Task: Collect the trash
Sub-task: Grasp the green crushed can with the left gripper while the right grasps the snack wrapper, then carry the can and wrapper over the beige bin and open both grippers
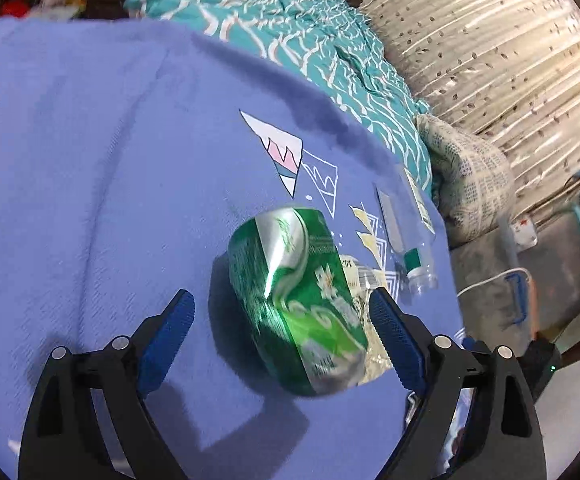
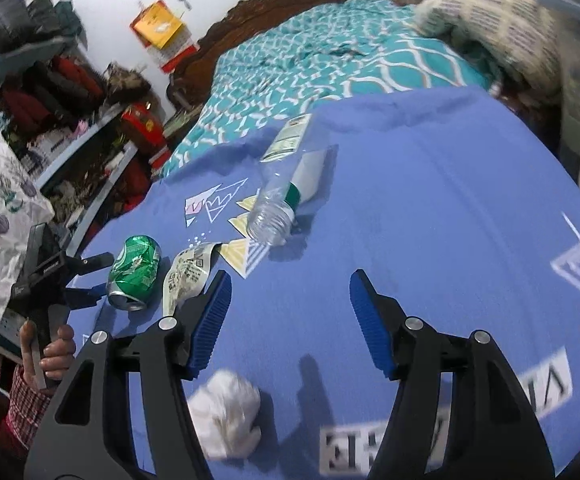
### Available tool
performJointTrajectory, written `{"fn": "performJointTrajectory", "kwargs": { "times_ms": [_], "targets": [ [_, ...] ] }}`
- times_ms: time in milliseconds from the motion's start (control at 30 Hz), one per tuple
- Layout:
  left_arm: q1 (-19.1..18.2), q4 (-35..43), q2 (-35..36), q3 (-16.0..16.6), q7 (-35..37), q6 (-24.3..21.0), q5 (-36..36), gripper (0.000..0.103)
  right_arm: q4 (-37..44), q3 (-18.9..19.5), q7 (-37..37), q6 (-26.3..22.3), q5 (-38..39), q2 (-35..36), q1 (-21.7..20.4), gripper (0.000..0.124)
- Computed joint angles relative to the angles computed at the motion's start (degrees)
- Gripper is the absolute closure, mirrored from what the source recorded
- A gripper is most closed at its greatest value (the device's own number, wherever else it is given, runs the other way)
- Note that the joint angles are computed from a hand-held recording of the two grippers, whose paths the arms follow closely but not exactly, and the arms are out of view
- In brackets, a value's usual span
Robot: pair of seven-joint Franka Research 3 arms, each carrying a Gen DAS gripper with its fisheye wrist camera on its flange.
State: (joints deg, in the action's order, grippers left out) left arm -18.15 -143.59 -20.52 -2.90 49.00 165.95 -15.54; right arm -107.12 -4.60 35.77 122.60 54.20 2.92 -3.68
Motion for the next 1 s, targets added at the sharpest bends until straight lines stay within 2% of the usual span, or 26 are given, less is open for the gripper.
{"fn": "performJointTrajectory", "kwargs": {
  "times_ms": [67, 133, 167, 233, 267, 300, 333, 400, 433, 500, 533, 600, 667, 833, 1000],
  "targets": [
    [-1.86, 0.46, 0.98, 1.90, 2.38, 0.13, -2.28, 0.021, 3.07, 0.55, 1.38, -2.36, -2.27, 1.98, 0.48, 0.060],
    [-4.77, 1.25, 2.14, 4.45, 6.92, 0.14, -6.61, 0.034, 5.87, 1.23, 1.51, -6.93, -3.30, 3.62, 0.63, 0.060],
    [-5.18, 1.48, 2.46, 4.68, 8.52, 0.12, -8.03, 0.039, 6.54, 1.69, 1.43, -8.92, -4.32, 3.87, 0.90, 0.060],
    [-7.03, 2.01, 3.24, 5.70, 13.17, 0.88, -12.40, 0.053, 8.20, 2.59, 1.04, -12.57, -7.53, 4.67, 1.85, 0.060],
    [-9.18, 2.05, 3.45, 7.12, 17.05, 2.07, -16.53, 0.057, 8.46, 3.08, 0.74, -13.31, -9.16, 4.81, 2.55, 0.060],
    [-10.32, 2.09, 3.50, 7.72, 19.72, 2.92, -19.41, 0.068, 8.62, 3.54, 0.61, -13.51, -10.89, 4.94, 3.37, 0.060],
    [-9.54, 2.27, 3.49, 6.72, 20.03, 2.93, -19.54, 0.070, 8.60, 3.95, 0.79, -13.41, -12.70, 4.96, 4.25, 0.060],
    [-5.26, 2.47, 3.32, 2.65, 16.62, 2.14, -15.19, 0.072, 8.54, 4.66, 1.06, -12.85, -15.81, 5.16, 5.93, 0.060],
    [-4.83, 2.33, 3.00, 2.08, 16.29, 2.05, -14.68, 0.073, 8.40, 4.98, 1.00, -12.73, -17.27, 5.17, 6.71, 0.061],
    [-5.36, 1.45, 1.76, 1.88, 16.18, 2.28, -15.19, 0.077, 8.61, 5.48, 1.12, -13.13, -19.78, 5.51, 8.06, 0.079],
    [-5.86, 0.86, 1.04, 2.05, 16.38, 2.54, -15.53, 0.078, 8.47, 5.65, 0.84, -13.51, -21.11, 5.52, 8.63, 0.094],
    [-6.16, -0.79, -1.07, 1.61, 15.70, 3.07, -14.94, 0.079, 6.34, 5.80, -1.49, -11.86, -21.36, 3.60, 9.24, 0.100],
    [-5.69, -2.40, -3.61, 0.19, 13.40, 3.27, -12.56, 0.080, 4.13, 5.42, -3.88, -11.83, -19.11, 0.95, 9.11, 0.101],
    [-7.43, -4.56, -8.23, 0.11, 9.69, 3.59, -7.83, 0.080, 0.85, 2.30, -6.62, -14.02, -10.02, -4.26, 6.99, 0.103],
    [-10.36, -1.11, -6.71, 0.75, 8.21, 3.37, -3.82, 0.080, -1.25, -1.76, -6.74, -14.55, -4.38, -6.03, 2.91, 0.103]
  ]
}}
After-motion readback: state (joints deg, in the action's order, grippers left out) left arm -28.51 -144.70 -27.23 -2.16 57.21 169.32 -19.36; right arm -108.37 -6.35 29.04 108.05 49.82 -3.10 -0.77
